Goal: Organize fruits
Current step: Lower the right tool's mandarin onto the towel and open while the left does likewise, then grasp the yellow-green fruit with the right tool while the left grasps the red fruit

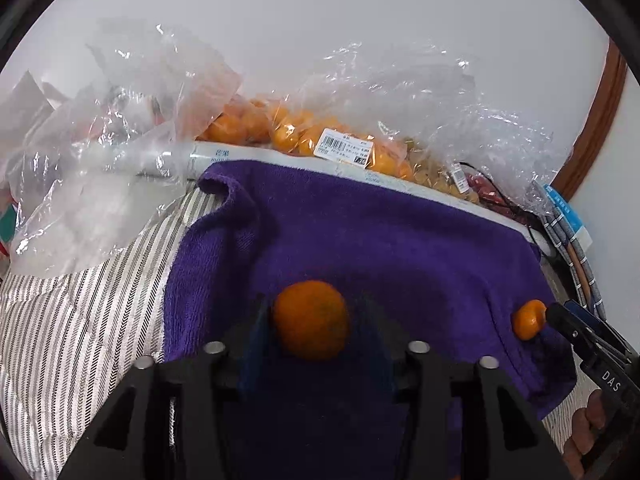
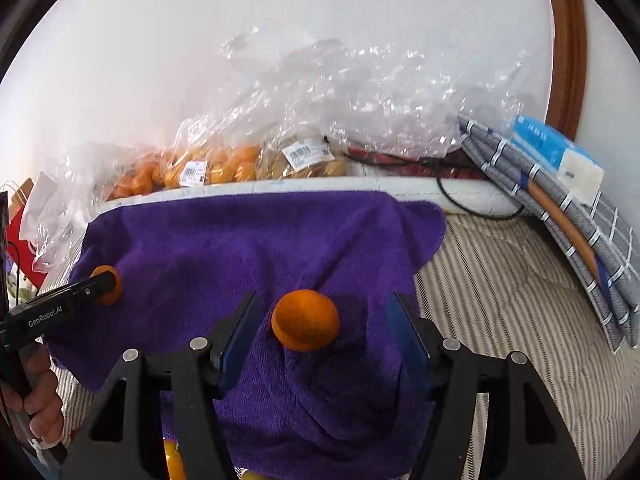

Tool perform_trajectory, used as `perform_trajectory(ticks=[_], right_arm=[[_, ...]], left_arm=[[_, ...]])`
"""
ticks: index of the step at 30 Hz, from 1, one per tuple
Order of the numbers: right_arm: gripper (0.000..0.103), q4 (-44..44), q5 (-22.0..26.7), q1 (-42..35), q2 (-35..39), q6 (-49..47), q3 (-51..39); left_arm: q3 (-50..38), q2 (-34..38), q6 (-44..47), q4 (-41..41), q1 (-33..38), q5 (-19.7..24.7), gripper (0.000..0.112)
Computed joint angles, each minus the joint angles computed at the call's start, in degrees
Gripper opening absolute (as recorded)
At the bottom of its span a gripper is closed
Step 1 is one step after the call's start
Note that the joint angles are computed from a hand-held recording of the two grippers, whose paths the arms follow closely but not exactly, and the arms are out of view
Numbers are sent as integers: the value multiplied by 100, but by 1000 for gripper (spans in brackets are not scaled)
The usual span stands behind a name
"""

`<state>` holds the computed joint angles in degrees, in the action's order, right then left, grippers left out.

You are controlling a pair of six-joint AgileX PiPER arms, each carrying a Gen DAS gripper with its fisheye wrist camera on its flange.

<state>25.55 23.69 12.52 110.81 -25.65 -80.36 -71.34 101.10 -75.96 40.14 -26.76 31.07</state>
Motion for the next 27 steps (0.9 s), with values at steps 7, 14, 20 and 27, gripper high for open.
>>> perform_trajectory(ticks=[7, 14, 20, 27], right_arm=[[65, 371, -563, 96, -471, -468, 514], [64, 546, 215, -105, -726, -398, 353], [63, 318, 395, -254, -1393, -371, 979], [51, 805, 131, -398, -2123, -1016, 2301]], left_arm=[[291, -292, -745, 721, -121, -162, 56], [446, -455, -1905, 2102, -548, 287, 55], [597, -689, -2286, 2597, -652, 60, 55], [741, -1006, -2840, 3037, -888, 547, 55]])
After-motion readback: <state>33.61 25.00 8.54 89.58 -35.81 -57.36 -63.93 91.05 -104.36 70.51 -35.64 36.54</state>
